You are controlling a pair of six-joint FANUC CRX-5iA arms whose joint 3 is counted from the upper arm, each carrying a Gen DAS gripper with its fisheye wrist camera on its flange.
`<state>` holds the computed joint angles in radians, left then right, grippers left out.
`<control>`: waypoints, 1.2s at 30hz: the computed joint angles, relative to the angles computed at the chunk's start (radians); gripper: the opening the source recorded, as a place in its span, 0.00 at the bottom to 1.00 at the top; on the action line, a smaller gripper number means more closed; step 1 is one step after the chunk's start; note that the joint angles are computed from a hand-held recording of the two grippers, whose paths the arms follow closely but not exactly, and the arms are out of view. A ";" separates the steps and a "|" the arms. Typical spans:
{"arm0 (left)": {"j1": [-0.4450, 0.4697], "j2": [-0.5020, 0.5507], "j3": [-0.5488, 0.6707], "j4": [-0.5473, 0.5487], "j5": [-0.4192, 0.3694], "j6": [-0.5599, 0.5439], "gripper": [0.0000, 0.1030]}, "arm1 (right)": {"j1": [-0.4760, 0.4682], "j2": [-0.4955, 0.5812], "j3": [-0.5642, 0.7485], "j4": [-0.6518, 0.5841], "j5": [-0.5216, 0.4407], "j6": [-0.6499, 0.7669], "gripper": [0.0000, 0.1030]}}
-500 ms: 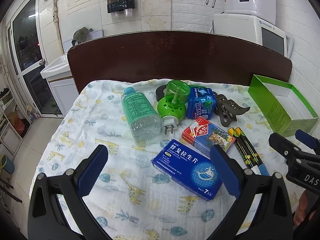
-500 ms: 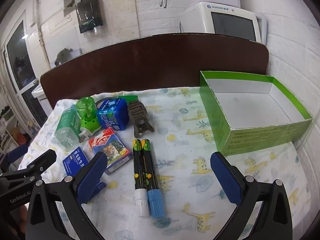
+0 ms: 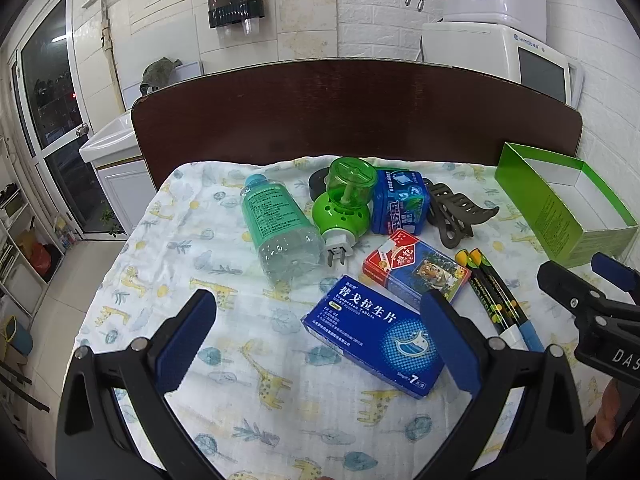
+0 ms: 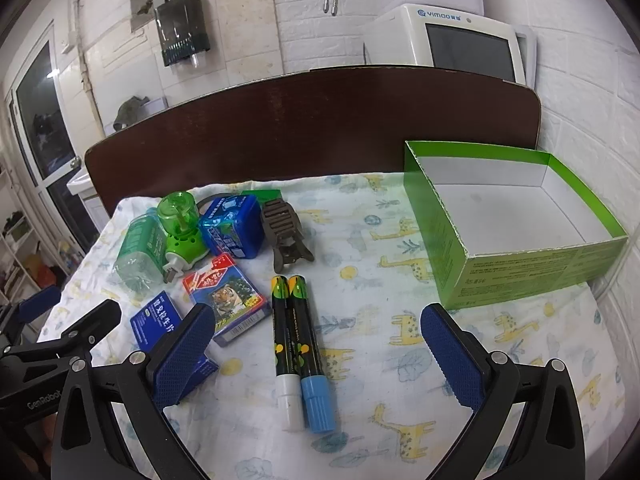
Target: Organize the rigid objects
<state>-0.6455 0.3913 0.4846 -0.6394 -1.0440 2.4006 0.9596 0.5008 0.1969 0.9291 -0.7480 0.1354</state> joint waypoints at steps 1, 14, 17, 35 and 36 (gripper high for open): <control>0.002 0.000 -0.001 0.007 0.001 -0.008 0.98 | -0.002 -0.002 -0.006 0.004 0.006 -0.006 1.00; 0.010 -0.015 -0.032 0.025 0.043 -0.024 0.98 | 0.016 0.014 0.042 -0.036 -0.069 0.054 1.00; 0.012 -0.017 -0.035 0.025 0.044 -0.024 0.98 | 0.012 0.006 0.024 -0.027 -0.033 0.014 1.00; 0.014 -0.023 -0.043 0.022 0.050 -0.024 0.98 | 0.029 0.026 0.092 -0.128 -0.100 0.110 1.00; 0.014 -0.024 -0.044 0.022 0.051 -0.025 0.98 | 0.028 0.025 0.085 -0.116 -0.095 0.100 1.00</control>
